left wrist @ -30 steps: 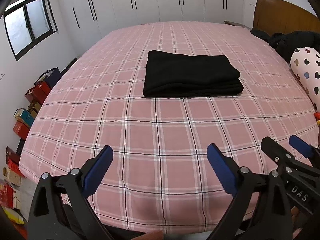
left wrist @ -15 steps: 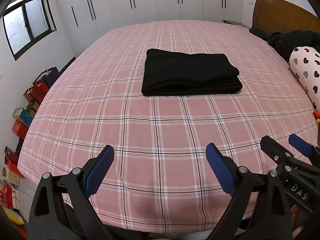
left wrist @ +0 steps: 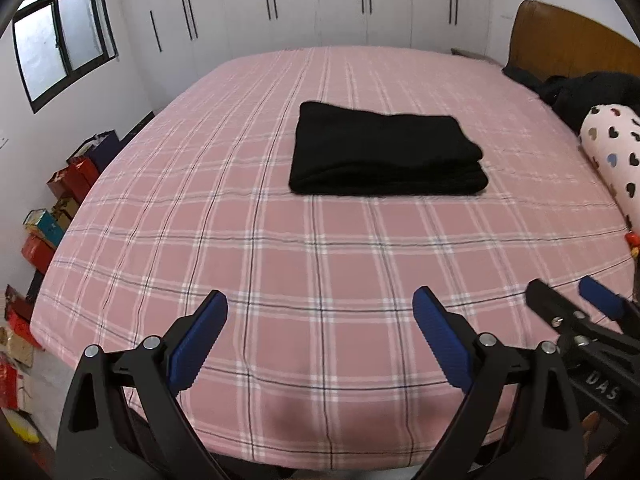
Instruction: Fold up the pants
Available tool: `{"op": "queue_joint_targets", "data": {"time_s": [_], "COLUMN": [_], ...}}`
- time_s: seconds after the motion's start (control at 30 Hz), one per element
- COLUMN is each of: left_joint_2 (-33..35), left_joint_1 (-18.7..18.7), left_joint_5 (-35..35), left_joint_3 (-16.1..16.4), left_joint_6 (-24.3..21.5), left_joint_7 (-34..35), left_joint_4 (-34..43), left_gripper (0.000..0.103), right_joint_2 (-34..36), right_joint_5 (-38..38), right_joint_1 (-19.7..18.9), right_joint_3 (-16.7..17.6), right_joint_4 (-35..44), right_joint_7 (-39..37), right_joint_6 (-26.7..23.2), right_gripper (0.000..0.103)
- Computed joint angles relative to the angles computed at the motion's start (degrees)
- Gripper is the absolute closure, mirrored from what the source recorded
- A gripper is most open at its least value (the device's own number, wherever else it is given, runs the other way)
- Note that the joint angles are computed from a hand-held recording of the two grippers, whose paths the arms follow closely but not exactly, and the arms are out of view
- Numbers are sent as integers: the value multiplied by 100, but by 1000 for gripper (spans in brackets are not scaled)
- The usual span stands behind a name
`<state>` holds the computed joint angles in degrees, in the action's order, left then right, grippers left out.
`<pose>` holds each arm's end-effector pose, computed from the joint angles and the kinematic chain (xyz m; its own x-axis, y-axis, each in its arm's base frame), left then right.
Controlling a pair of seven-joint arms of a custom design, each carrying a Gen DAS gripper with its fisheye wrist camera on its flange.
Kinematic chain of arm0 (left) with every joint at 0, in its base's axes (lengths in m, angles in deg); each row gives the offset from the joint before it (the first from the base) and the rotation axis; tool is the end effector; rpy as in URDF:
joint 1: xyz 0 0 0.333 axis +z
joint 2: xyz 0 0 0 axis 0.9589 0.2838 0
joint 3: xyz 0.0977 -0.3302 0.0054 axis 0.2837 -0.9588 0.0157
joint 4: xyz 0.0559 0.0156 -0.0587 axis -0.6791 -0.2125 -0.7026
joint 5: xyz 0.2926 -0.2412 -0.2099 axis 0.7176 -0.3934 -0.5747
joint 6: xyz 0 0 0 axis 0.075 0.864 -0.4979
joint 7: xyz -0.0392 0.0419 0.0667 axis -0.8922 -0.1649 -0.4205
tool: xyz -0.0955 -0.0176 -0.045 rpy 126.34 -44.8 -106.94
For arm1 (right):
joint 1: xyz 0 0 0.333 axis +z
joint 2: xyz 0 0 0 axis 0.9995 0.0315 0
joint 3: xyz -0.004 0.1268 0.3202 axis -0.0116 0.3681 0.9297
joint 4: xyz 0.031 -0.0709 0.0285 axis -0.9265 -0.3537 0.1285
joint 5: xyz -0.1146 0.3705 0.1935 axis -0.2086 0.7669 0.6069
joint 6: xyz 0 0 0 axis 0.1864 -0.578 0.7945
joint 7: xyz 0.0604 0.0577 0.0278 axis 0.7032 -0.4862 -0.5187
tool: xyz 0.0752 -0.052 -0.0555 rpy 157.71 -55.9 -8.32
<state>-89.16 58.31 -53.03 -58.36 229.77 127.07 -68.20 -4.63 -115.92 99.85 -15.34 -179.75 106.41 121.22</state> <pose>0.5265 -0.3166 0.4730 -0.2975 -0.9523 -0.0679 -0.7224 0.2710 -0.6362 0.4317 0.1509 0.4777 -0.3806 -0.9022 -0.2032 -0.6739 0.4210 -0.6071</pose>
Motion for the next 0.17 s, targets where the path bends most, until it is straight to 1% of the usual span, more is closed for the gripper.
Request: {"op": "queue_joint_targets", "data": {"time_s": [0.17], "left_joint_2": [-8], "left_joint_1": [4], "left_joint_5": [-41], "left_joint_3": [0], "left_joint_6": [26], "left_joint_7": [114], "left_joint_4": [-20], "left_gripper": [12], "right_joint_2": [10], "right_joint_5": [28], "right_joint_1": [9], "right_joint_3": [-15], "right_joint_4": [1], "right_joint_7": [-24], "right_joint_6": [-1], "right_gripper": [17]}}
